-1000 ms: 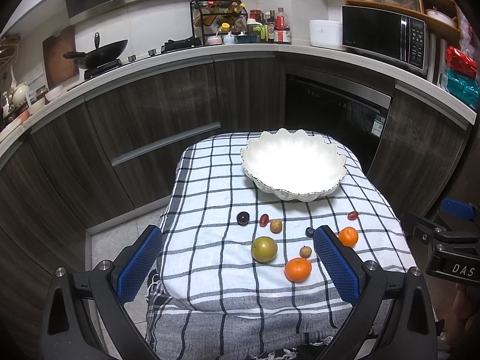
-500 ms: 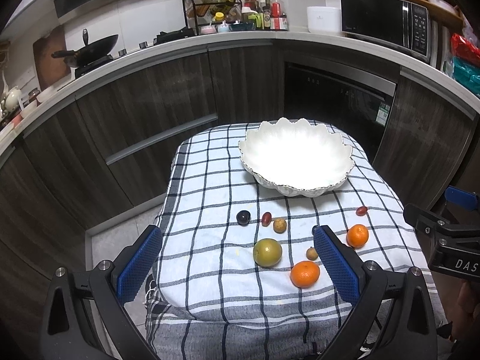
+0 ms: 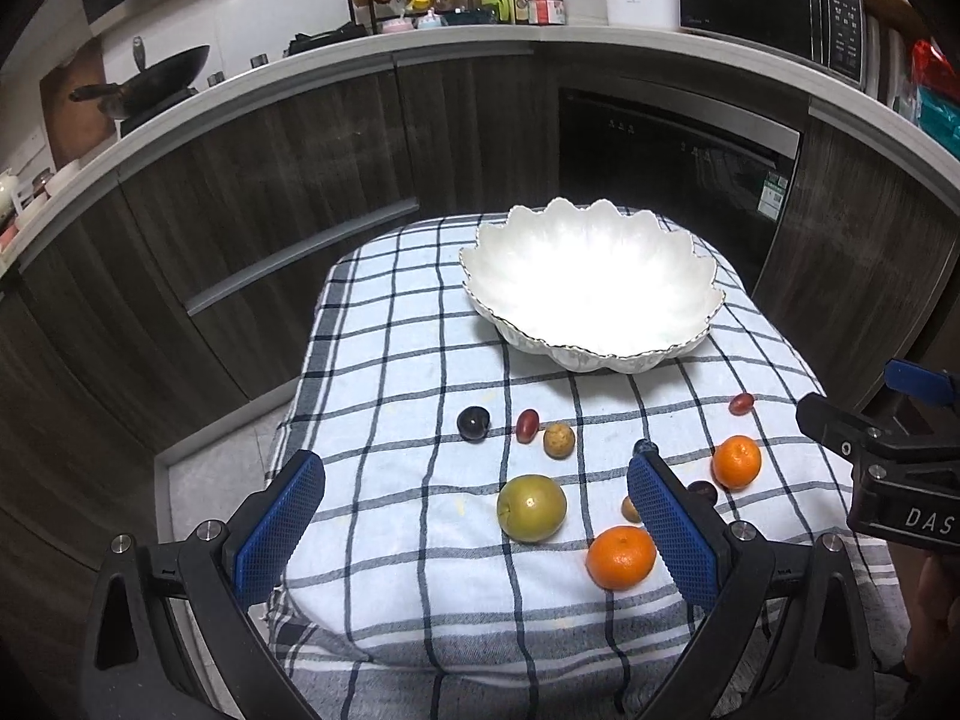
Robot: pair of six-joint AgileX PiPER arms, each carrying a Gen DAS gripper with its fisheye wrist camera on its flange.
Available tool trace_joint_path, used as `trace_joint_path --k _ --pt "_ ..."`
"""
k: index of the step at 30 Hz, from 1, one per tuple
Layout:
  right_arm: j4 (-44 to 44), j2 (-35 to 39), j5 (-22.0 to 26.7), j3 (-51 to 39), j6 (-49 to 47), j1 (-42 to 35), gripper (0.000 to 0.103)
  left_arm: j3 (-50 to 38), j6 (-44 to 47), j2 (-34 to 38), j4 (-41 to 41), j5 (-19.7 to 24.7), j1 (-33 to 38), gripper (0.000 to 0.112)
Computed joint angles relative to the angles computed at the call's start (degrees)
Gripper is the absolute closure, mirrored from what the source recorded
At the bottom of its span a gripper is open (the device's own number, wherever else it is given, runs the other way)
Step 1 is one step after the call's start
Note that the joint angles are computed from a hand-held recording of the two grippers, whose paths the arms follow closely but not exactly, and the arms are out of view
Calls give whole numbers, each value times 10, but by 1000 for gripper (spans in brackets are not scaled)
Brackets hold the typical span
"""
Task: Organize fruits
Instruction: 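Reach the left tool to the yellow-green plum while the right tool reaches the mandarin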
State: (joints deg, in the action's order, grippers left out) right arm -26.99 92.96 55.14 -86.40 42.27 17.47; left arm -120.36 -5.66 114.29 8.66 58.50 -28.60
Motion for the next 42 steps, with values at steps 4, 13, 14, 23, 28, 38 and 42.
trace_joint_path --k 4,13,14,23,28,38,42 --pt "2 20 -12 -2 3 -7 1 -17 4 25 -10 -5 3 10" --pt "20 55 -22 1 -1 -28 1 -35 16 69 -31 -24 3 11" --pt "19 58 -24 1 1 -30 1 -37 17 73 -33 -24 3 12" --pt "36 85 -36 1 -9 -46 1 -52 22 102 -36 -21 1 15" --pt "44 99 -48 1 -11 -54 1 -65 25 121 -41 -11 3 15" --pt "43 127 -74 5 -10 -62 7 -67 23 151 -42 -18 1 22" --pt "39 138 -74 8 -4 -63 10 -51 26 149 -51 -31 4 25"
